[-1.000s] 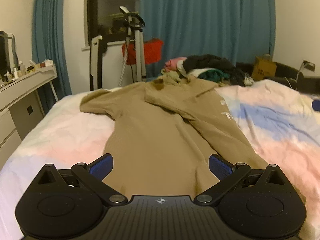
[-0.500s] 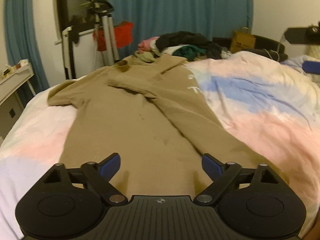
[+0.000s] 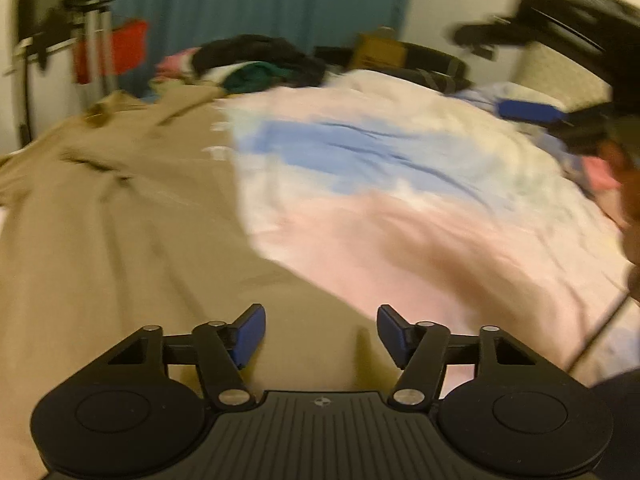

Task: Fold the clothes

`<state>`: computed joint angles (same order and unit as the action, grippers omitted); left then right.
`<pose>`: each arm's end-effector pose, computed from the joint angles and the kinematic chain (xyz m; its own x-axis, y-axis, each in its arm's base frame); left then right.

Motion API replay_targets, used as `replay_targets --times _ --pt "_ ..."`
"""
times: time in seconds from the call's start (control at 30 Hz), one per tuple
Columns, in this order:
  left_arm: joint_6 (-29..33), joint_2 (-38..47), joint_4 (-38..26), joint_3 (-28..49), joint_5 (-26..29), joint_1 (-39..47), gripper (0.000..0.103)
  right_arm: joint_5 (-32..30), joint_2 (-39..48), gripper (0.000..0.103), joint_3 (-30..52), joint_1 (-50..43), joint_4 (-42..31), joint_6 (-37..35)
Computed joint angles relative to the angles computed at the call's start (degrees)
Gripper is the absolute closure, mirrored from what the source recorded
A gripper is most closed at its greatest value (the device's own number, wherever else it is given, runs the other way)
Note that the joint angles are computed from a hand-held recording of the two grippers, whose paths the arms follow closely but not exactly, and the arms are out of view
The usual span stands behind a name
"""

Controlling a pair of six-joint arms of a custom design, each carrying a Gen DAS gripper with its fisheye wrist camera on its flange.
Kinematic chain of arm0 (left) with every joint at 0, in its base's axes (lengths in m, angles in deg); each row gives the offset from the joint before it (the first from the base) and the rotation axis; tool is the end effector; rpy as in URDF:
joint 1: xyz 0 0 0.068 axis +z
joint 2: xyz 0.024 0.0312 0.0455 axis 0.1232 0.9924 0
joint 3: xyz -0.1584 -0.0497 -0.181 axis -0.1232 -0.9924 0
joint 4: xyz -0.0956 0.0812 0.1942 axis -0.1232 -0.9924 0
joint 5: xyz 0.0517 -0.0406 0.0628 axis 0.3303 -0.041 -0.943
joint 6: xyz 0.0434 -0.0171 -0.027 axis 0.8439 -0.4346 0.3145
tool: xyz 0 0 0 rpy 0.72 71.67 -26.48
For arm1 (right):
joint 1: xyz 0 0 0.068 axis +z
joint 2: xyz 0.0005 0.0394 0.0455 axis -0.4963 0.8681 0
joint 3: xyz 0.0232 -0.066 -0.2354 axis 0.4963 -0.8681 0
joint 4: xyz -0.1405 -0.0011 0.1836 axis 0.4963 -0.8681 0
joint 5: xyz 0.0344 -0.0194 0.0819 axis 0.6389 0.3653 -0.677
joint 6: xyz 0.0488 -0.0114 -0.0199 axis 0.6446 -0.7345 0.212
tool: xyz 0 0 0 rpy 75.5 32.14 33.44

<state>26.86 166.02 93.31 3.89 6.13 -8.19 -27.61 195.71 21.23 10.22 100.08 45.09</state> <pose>0.3350 -0.1072 0.0924 -0.5086 0.4674 -0.7231 0.7304 0.6789 -0.0749 0.2643 0.1883 0.1209 -0.1625 0.6197 -0.7678 0.3102 0.7708 0.5565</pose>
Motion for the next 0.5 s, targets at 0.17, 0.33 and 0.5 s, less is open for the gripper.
replay_targets --times 0.17,0.33,0.5 --pt "2.4 3.83 4.02 -1.86 -3.04 -5.48 0.046 -1.14 0.42 0.026 -1.07 -0.56 2.76 -1.12" --pt "1.98 8.1 9.11 -1.92 -5.59 -6.73 0.073 -3.29 2.07 0.026 -0.14 -1.77 2.1 -0.74" --pt "-1.9 6.71 14.14 -4.06 -2.12 -4.04 0.102 -4.2 3.52 0.026 1.5 -2.54 -0.71 0.82"
